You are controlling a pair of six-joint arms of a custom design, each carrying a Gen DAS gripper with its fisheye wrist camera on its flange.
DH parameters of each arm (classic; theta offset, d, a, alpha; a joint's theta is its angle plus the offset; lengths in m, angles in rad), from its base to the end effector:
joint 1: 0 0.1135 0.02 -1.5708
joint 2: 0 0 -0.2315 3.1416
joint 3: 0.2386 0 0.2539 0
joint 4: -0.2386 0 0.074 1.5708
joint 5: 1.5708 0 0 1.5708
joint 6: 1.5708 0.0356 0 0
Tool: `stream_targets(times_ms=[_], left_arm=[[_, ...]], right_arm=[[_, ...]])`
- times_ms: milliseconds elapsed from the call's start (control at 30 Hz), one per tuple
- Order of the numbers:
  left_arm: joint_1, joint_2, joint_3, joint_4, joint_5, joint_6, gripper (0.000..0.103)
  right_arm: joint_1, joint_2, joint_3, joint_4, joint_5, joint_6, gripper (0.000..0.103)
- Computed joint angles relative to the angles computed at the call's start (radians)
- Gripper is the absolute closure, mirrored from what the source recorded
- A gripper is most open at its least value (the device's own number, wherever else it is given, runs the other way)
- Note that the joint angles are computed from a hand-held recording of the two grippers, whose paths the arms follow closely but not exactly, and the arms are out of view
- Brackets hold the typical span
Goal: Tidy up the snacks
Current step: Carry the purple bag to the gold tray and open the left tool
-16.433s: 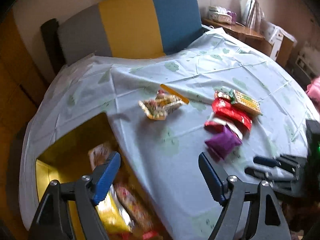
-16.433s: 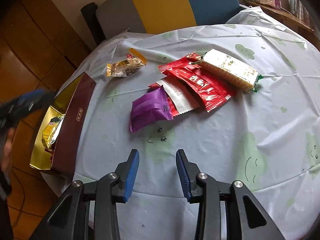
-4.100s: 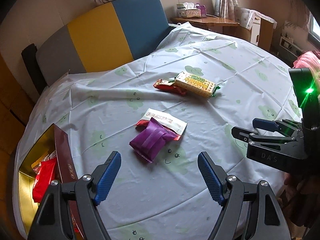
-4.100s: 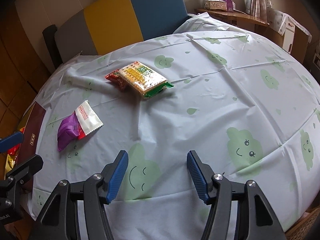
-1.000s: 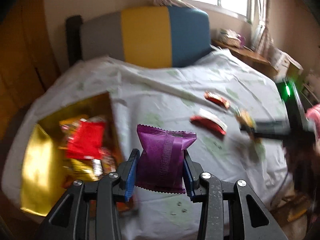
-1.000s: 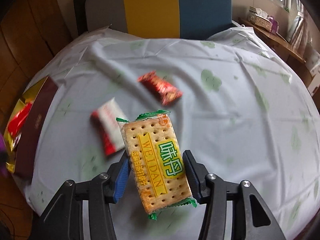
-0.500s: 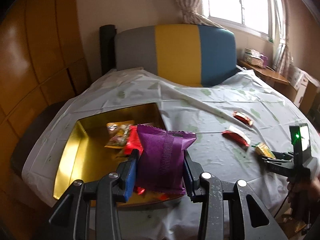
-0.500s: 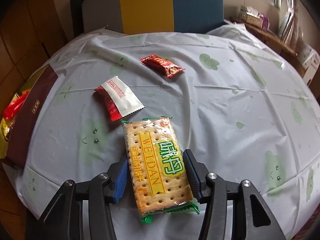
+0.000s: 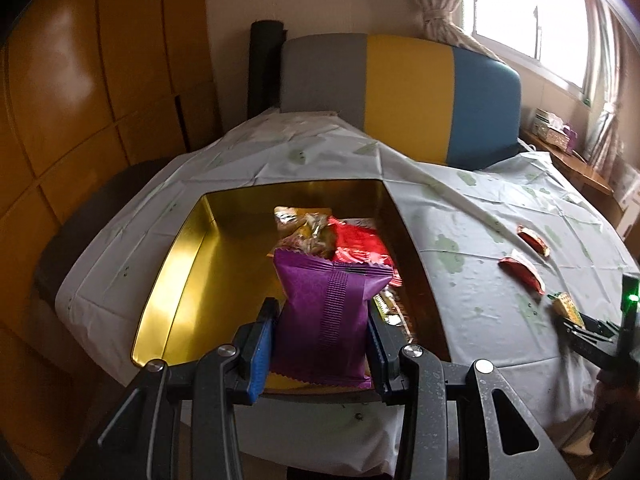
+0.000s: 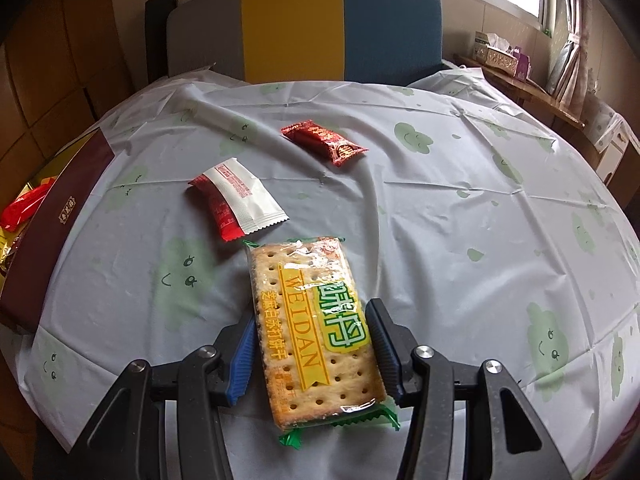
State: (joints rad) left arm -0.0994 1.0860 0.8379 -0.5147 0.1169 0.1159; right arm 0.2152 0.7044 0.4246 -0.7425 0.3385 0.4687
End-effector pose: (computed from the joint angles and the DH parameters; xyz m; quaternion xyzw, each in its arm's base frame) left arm 0.2434 -0.0285 0.2404 0.1215 0.9101 -0.0505 0.3929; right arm 0.1524 0.0212 0.1612 0.1652 0.9355 -0.0632 0.3059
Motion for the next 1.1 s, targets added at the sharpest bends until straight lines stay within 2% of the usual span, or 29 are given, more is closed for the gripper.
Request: stream_targets(times_ms=[533,733,833,967,1100], left_arm=[[0.074,0.132,0.060,-0.017,0.054,-0.046,0.062],[0.207,0.355,0.254,-0.119,0.243,-0.155,0.061],[0.256,0.466,0.357,-0.156,0.297,-0.224,0.061],[0.255,0.556,0.426,-0.158,0.287,-0.266,0.060],[0.228,0.609,0.428,-0.164,0.257,-0.254,0.052]], right_arm=[[0.056,-0.050,-0.041,0.013,0.058,0.035,0.050],[0.066,-0.061,-0.050,0.017,0.068,0.039,0.050],[0.067,-0.078,-0.060,0.019,0.068,0.038,0.050],[0.062,-0.091,-0.066,0.021,0.063,0.032,0.050],[0.061,-0.091,-0.067,0.024,0.063,0.030,0.050]])
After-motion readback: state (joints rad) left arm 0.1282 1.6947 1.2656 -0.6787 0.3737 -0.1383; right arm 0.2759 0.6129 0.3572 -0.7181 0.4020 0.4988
